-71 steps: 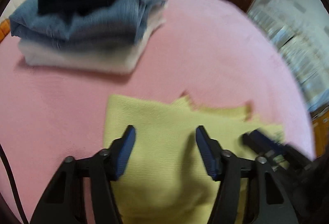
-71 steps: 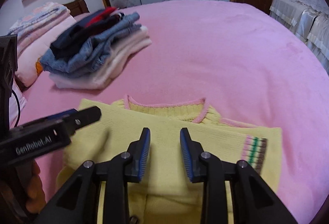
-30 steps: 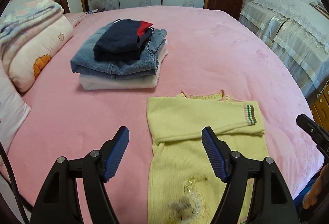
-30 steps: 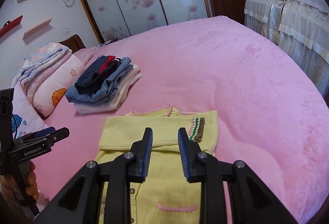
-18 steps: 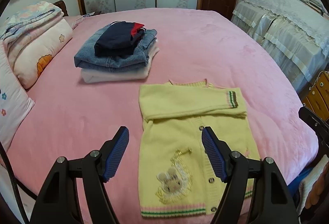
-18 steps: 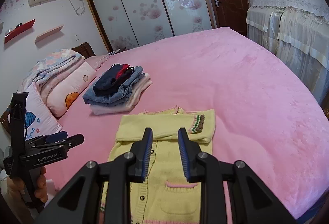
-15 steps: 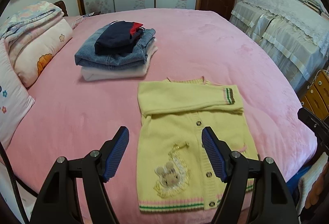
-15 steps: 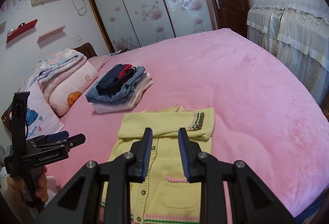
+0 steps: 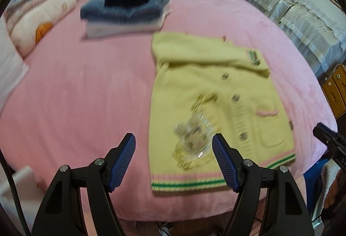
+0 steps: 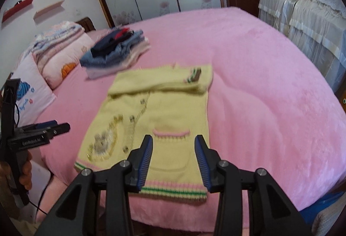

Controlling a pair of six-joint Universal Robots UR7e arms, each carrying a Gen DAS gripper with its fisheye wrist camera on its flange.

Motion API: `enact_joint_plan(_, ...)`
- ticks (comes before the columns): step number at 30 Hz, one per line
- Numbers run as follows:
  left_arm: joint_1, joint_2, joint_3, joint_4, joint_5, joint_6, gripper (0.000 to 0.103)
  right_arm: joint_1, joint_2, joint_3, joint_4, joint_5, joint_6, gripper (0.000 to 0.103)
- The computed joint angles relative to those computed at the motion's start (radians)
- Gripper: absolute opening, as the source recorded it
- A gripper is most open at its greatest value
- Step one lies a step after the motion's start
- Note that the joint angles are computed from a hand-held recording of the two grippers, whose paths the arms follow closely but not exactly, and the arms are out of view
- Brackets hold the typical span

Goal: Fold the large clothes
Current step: 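Grasp the striped hem of the cardigan with both grippers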

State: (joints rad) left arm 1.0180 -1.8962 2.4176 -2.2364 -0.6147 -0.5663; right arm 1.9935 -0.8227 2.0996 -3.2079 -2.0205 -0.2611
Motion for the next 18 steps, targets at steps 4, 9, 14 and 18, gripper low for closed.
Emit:
enact_joint_plan(4, 0.097, 0.01, 0.037, -0.121, -0.068, 0.09, 0.072, -0.06, -0.005, 0.038, 0.035, 0.003, 0.028, 0.04)
enact_joint_plan(9, 0.215, 0.035, 0.067, -0.276, -0.199, 0.176, 0.072, -0.125, -0.013, 0.063, 0.075, 0.032, 0.064, 0.04)
enact_joint_plan(14, 0.287, 0.057, 0.088, -0.408, -0.287, 0.244, 0.072, -0.164, -0.018, 0.064, 0.105, 0.077, 0.097, 0.04)
enact_joint_plan(18, 0.319, 0.063, 0.099, -0.468, -0.329, 0.286, 0.071, -0.179, -0.014, 0.064, 0.111, 0.096, 0.097, 0.04)
